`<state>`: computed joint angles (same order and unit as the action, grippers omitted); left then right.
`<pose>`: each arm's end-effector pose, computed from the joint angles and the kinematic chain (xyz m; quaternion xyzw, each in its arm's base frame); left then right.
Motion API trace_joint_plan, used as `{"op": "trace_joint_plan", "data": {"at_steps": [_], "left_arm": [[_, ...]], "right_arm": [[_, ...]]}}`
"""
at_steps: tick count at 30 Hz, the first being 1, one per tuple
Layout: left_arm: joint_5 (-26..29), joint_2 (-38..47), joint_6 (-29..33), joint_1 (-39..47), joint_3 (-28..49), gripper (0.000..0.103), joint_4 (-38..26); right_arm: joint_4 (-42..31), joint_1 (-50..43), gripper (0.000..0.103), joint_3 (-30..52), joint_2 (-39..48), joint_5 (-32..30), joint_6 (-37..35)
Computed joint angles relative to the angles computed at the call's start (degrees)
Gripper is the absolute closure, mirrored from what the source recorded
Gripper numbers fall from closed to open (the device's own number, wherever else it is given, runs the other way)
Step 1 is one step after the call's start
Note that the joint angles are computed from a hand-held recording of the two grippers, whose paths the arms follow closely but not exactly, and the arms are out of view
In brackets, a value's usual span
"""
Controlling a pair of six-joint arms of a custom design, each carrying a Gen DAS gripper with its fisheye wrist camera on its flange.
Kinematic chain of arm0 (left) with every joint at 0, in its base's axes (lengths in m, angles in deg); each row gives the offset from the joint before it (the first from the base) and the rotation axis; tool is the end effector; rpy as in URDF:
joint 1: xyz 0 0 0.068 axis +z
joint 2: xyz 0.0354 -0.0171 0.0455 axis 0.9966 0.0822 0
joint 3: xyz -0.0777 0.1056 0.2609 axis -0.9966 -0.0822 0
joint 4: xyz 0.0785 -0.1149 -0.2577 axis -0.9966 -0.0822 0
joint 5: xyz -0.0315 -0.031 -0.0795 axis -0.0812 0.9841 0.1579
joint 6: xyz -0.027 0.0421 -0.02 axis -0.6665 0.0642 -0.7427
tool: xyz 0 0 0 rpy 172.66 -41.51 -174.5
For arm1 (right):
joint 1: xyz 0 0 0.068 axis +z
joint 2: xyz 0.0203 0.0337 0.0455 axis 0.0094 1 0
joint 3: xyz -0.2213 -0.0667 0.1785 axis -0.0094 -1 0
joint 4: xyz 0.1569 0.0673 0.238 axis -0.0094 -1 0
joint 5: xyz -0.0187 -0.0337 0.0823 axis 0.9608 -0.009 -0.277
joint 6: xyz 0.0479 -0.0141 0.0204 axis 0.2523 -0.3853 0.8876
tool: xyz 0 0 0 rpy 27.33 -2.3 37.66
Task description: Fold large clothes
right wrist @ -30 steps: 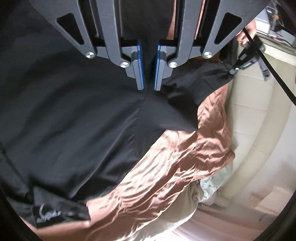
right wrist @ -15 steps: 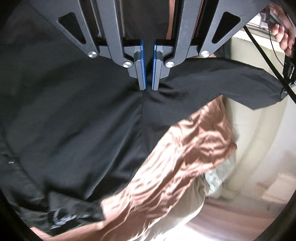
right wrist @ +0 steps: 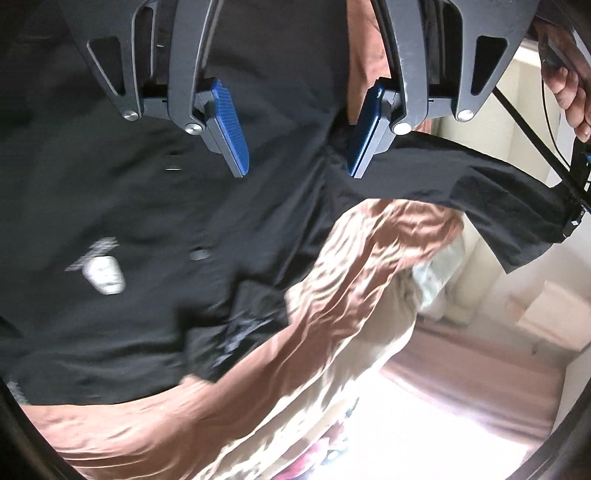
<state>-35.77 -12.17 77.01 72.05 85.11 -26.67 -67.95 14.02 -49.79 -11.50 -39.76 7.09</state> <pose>0.1864 -0.0474 0.4455 0.0667 0.8561 -0.1324 0.4951 0.1235 0.0405 0.2766 0.1958 0.8467 0.3599 0.3394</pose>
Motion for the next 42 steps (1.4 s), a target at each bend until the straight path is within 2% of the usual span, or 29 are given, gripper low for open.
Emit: {"op": "trace_joint_plan", "data": {"at_steps": [2,4,7,10,12,13,15,16,17,18,19,20,21,22,25,30,35,39,41,42], "left_arm": [[-3.4,0.9,-1.0,-6.8,0.7,0.102,0.0],[-5.0,2.2,-1.4,-11.1,1.0,0.102,0.4],[-5.2,4.2,-2.9,-15.6,1.3,0.102,0.7],[-6.5,7.2,-3.7,-20.6,0.6,0.102,2.4],[-5.1,10.2,-4.6,-23.3,-0.6,0.102,4.7],[-3.8,11.4,-5.1,-23.9,-1.1,0.101,5.6],[-1.0,14.6,-6.0,-25.4,-2.1,0.099,7.0],[0.2,16.9,-6.2,-26.4,-2.2,0.090,6.9],[0.8,18.2,-6.5,-27.0,-2.3,0.070,6.6],[1.3,19.1,-6.6,-27.4,-3.0,0.057,6.8],[0.2,19.1,-6.8,-28.0,-4.7,0.036,7.8],[-1.0,19.1,-7.1,-28.6,-5.4,0.028,8.4],[-1.7,18.6,-7.1,-28.4,-6.8,0.028,9.3],[-1.2,17.9,-6.9,-27.3,-7.8,0.028,9.2],[0.8,14.6,-7.2,-22.4,-11.3,0.028,8.4],[-4.2,9.7,-5.5,-15.8,-16.2,0.028,5.6],[0.2,4.7,-2.4,-4.4,-24.1,0.031,5.2],[2.6,1.7,0.3,2.5,-30.7,0.032,5.9],[3.4,1.3,1.5,5.0,-33.2,0.035,6.6],[3.8,1.1,2.0,6.3,-35.0,0.036,7.1]], "right_arm": [[-5.6,-7.0,0.049,-0.4,-3.7,-4.4,-2.9],[-10.9,-17.5,0.049,-0.6,-6.0,-12.5,-8.2],[-17.7,-31.1,0.049,1.4,-5.5,-20.7,-17.4],[-22.3,-40.8,0.049,2.9,-3.9,-26.6,-24.0],[-27.0,-49.5,0.049,3.6,-1.3,-32.4,-31.0],[-28.3,-51.9,0.049,3.9,-0.1,-34.0,-32.7],[-33.6,-59.3,0.049,4.5,2.7,-38.0,-40.8],[-33.0,-59.9,0.049,4.4,3.3,-38.1,-40.5],[-32.4,-60.2,0.048,4.3,3.7,-37.9,-40.2],[-32.1,-60.5,0.046,4.3,4.1,-37.8,-40.3],[-31.5,-60.2,0.041,4.0,4.3,-37.7,-39.8],[-30.6,-59.7,0.041,3.8,4.7,-37.5,-39.0],[-29.3,-58.7,0.041,3.4,5.1,-37.0,-37.7],[-27.2,-56.8,0.041,2.6,4.6,-35.8,-35.1],[-26.3,-54.9,0.041,2.7,4.9,-33.9,-33.8],[-19.2,-44.3,0.041,1.8,4.5,-25.7,-25.2],[-14.5,-27.2,0.041,3.5,6.4,-9.6,-19.2],[-14.7,-9.5,0.040,7.6,11.2,10.8,-16.2],[-14.6,-1.8,0.032,9.1,13.6,19.2,-14.7],[-14.3,2.3,0.030,9.9,15.7,23.6,-14.6]]}}
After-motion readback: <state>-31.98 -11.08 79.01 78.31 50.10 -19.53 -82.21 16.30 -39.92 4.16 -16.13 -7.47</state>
